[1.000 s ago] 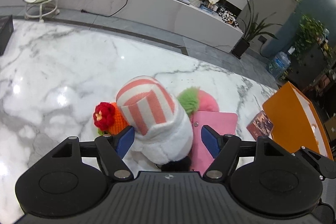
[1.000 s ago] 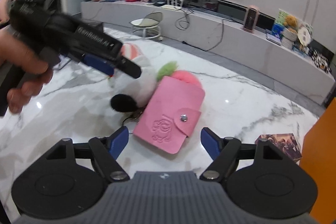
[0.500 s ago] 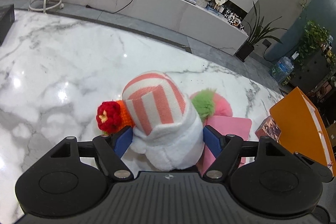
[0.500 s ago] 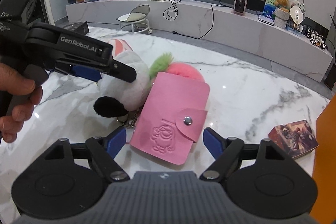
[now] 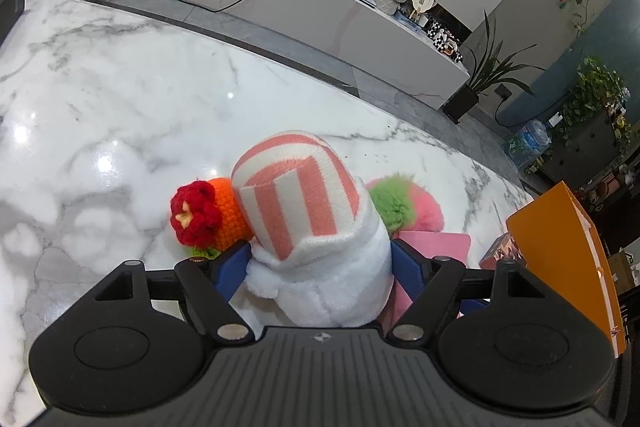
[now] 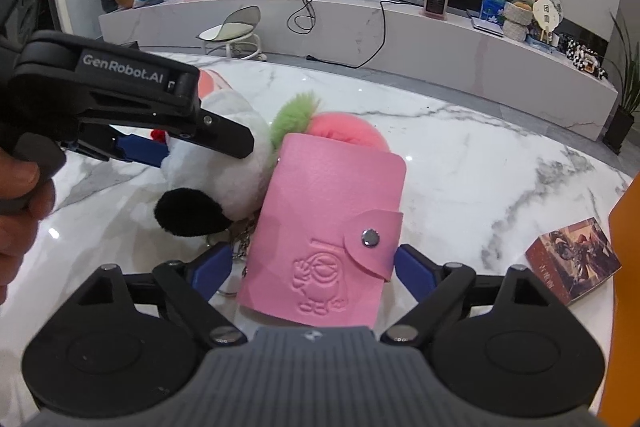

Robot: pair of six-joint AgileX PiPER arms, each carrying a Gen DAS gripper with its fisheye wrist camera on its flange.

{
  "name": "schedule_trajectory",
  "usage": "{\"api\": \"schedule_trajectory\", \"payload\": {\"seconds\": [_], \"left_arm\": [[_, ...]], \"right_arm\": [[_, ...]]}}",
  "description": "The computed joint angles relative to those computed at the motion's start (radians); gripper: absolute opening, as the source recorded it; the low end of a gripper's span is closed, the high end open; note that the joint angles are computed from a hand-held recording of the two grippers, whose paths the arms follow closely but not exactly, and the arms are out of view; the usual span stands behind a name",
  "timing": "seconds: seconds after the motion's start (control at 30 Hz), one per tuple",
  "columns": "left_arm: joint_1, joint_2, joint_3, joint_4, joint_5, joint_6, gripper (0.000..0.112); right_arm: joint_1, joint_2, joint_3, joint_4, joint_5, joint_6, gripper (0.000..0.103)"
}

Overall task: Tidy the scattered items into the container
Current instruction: 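Close the left tool on the striped-hat plush while the right tool grasps the pink wallet, then lift the plush with the left tool while the right tool lifts the wallet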

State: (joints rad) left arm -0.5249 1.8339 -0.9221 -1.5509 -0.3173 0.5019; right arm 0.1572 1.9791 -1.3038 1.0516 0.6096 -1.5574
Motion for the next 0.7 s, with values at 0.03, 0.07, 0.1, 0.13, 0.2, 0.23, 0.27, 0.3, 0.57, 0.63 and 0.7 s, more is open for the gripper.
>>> {"api": "schedule_trajectory", "payload": {"seconds": [0.03, 0.07, 0.1, 0.13, 0.2, 0.23, 0.27, 0.3, 0.57, 0.63, 0.7], "left_arm": [[-0.001, 0.002, -0.004, -0.011, -0.002, 0.014, 0.088], [-0.002, 0.003, -0.006, -0.02, -0.004, 0.024, 0.087], [-0.003, 0.004, -0.008, -0.028, -0.006, 0.034, 0.086], [-0.004, 0.002, -0.008, -0.034, -0.005, 0.041, 0.084], [-0.005, -0.001, -0.008, -0.046, -0.003, 0.057, 0.083], [-0.005, -0.003, -0.007, -0.052, -0.001, 0.064, 0.082], [-0.004, -0.005, -0.006, -0.055, 0.001, 0.068, 0.082], [-0.003, -0.007, -0.003, -0.049, 0.005, 0.06, 0.082], [-0.007, -0.034, 0.012, -0.057, 0.004, 0.06, 0.079], [-0.01, -0.047, 0.017, -0.066, 0.0, 0.07, 0.079], [-0.014, -0.059, 0.02, -0.082, -0.007, 0.086, 0.079]], "right_arm": [[0.008, 0.0, 0.006, 0.008, -0.019, -0.006, 0.091], [0.014, 0.002, 0.009, 0.019, -0.032, -0.015, 0.091], [0.019, 0.003, 0.013, 0.03, -0.045, -0.024, 0.091], [0.025, 0.005, 0.015, 0.037, -0.06, -0.03, 0.091], [0.035, 0.008, 0.02, 0.049, -0.085, -0.042, 0.091], [0.039, 0.01, 0.021, 0.054, -0.095, -0.048, 0.091], [0.041, 0.013, 0.021, 0.055, -0.103, -0.05, 0.09], [0.043, 0.016, 0.019, 0.051, -0.107, -0.047, 0.09], [0.032, 0.041, -0.042, -0.061, -0.048, 0.074, 0.085], [0.029, 0.041, -0.051, -0.073, -0.033, 0.093, 0.085], [0.025, 0.036, -0.055, -0.075, -0.018, 0.099, 0.085]]}}
